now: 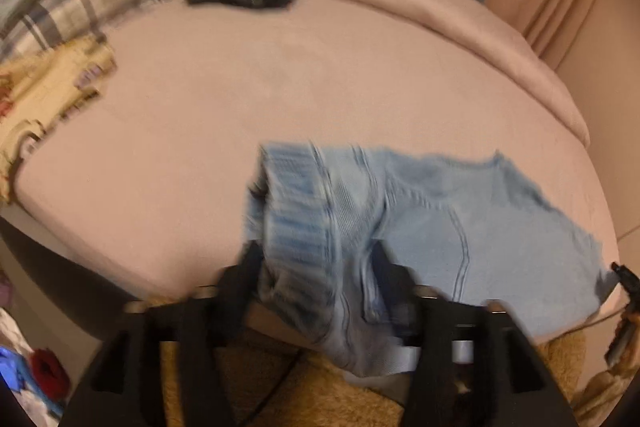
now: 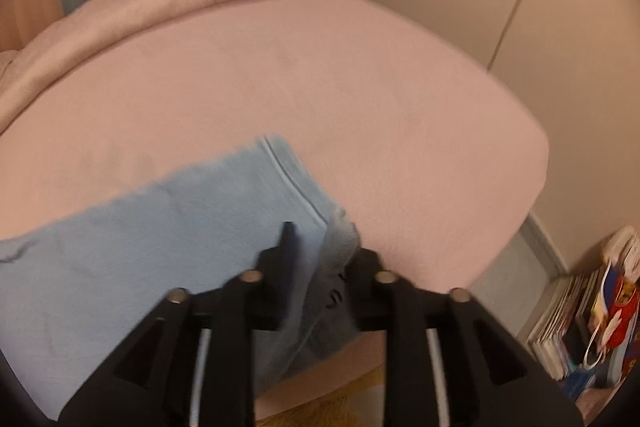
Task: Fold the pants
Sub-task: 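Lower the jeans onto the bed with both tools, aligning waistband and hem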
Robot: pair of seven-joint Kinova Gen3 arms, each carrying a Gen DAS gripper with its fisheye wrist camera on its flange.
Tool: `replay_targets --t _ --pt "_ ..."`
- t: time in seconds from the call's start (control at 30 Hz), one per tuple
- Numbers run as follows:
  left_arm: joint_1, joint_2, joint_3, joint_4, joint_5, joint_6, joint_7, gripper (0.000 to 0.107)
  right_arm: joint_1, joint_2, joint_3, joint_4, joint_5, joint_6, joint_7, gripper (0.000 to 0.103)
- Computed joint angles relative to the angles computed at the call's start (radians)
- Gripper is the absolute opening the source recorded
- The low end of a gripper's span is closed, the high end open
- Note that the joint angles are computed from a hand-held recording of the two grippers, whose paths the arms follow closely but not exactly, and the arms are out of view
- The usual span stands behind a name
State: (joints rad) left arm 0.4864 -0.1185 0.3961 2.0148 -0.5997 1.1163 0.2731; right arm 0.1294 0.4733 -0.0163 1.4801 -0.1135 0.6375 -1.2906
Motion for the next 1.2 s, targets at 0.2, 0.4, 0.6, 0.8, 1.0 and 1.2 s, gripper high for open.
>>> replay_targets --t 0.2,0.4,0.6,0.8,1.0,1.2 --pt "-0.073 -0.102 -0.047 0.054 -0.010 -0.077 -0.088 0.074 0.066 -0.088 -0.150 -0.021 -0.173 0.064 0.200 0.061" --pt "-0.018 -0.117 -0.300 0.102 0.128 -0.312 -0.312 0.074 0.090 0.021 -0.409 -0.103 -0.356 0.308 0.427 0.059" --pt "-0.065 -0.012 -0.221 0.075 0.078 -0.246 -0.294 0.041 -0.170 0.134 -0.356 -0.234 -0.321 0.465 0.432 0.057" --pt "-0.004 0.007 -0.180 0.067 -0.017 -0.166 -0.157 0.039 -0.354 0.190 -0.224 -0.304 -0.258 0.527 0.439 0.015" --pt "0.020 0.063 -0.225 0.032 -0.020 -0.116 -0.209 0.038 -0.285 0.140 -0.248 -0.233 -0.331 0.451 0.504 0.009" --pt "0.059 0.066 -0.234 0.054 -0.045 -0.112 -0.164 0.040 -0.418 0.092 -0.127 -0.111 -0.314 0.290 0.515 0.011"
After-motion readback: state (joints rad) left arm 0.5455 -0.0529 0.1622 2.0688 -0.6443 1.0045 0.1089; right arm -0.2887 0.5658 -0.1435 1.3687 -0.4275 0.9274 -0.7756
